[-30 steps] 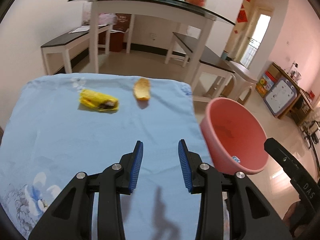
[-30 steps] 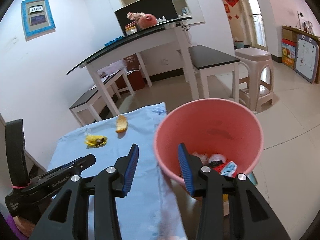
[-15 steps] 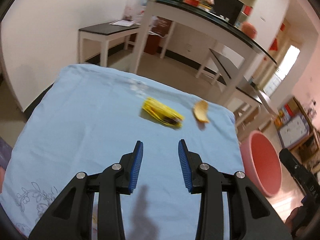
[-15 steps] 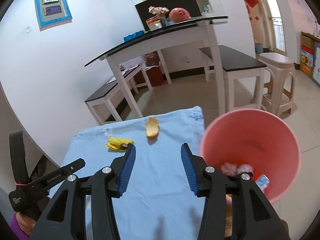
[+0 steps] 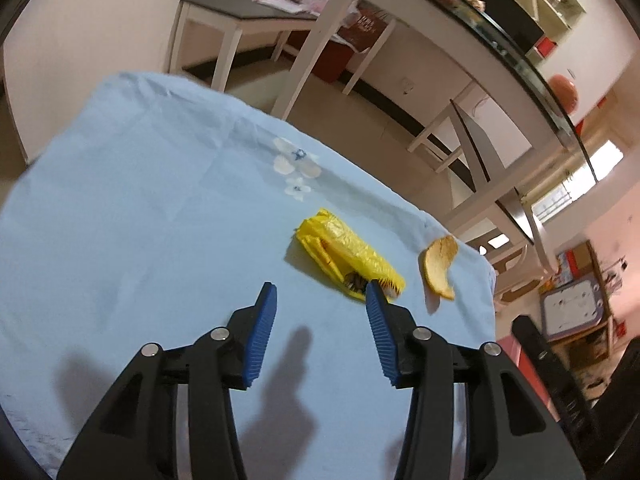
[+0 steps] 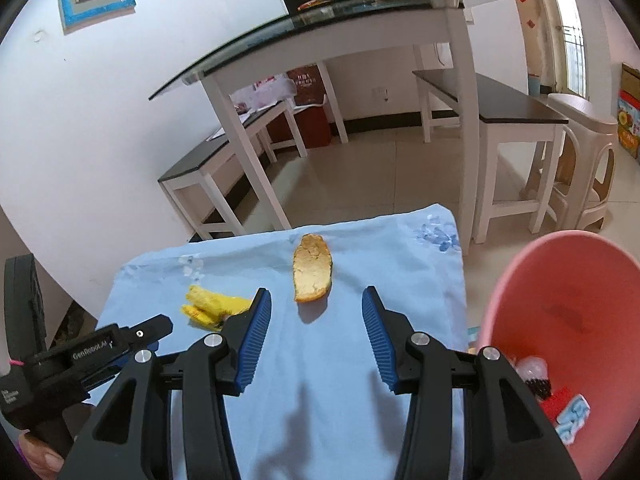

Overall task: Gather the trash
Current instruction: 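Close the left tool on the yellow packet while the right tool grips the bread crust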

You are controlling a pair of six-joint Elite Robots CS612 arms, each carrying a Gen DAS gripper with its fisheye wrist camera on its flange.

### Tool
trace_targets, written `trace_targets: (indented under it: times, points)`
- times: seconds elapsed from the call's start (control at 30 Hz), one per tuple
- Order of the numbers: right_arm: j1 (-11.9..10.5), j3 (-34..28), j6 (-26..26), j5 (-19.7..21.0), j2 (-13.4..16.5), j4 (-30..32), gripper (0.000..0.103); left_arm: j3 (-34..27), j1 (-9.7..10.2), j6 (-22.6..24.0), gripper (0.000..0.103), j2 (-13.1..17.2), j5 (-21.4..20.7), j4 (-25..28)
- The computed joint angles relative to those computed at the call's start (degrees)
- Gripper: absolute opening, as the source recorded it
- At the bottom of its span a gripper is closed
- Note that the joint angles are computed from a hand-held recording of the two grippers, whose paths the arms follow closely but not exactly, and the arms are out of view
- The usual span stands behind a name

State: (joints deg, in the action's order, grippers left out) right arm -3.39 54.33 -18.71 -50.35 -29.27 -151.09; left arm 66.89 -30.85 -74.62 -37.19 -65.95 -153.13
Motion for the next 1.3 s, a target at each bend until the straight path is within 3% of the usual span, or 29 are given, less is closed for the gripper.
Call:
trace_targets:
  times: [0.23,0.3,0.5,0.53,0.57,0.6,0.63,0.77,0.93,1.1,1.13,1.27,1.3]
  points:
    - [0.55,-4.37,2.55,0.13,2.96,1.92,0.048,-6.24,1.29,-5.78,0.047,3.13,-1.15,7.58]
    - [0.7,-5.1,2.74,0.33,3.49,2.31,0.051,-7.35,1.28,-7.6,0.047,3.61,0.31,8.9]
    - [1.43,-7.19,2.75,-0.5,4.86,3.0,0.057,-10.47,1.3,-6.51,0.046,4.96,2.96,12.98]
    - [1.59,-7.77,2.57,-0.77,5.21,3.02,0.057,-10.99,1.26,-5.53,0.038,5.19,3.5,13.69]
    - [1.7,-8.31,2.47,-0.99,5.52,2.98,0.057,-11.29,1.3,-4.88,0.02,5.35,3.69,13.99]
    - [1.83,-9.07,2.42,-1.22,5.96,2.87,0.057,-11.63,1.41,-4.57,0.015,5.5,3.44,14.69]
    - [1.93,-9.53,2.41,-1.29,6.24,2.77,0.057,-11.52,1.52,-4.74,0.008,5.48,3.29,14.79]
    - [2.57,-13.68,1.84,-1.95,8.41,4.48,0.057,-9.98,1.75,-2.68,0.002,5.1,3.71,11.66]
    - [3.38,-19.54,-0.08,-2.26,11.34,8.57,0.057,-7.0,1.82,-1.08,0.002,3.92,3.4,7.14]
    - [3.93,-25.68,-1.63,-2.44,13.97,16.82,0.057,-4.25,1.42,0.95,0.002,2.64,3.47,4.45]
    - [4.03,-26.48,-1.78,-2.45,14.31,17.69,0.055,-3.86,1.24,1.19,0.002,2.46,3.66,4.13]
    - [4.07,-27.11,-2.96,-3.54,14.42,20.54,0.013,-2.63,0.9,1.79,0.002,1.78,3.67,2.91]
    - [4.0,-26.75,-3.05,-3.49,14.23,20.77,0.011,-2.31,0.84,1.74,0.002,1.57,3.66,2.68]
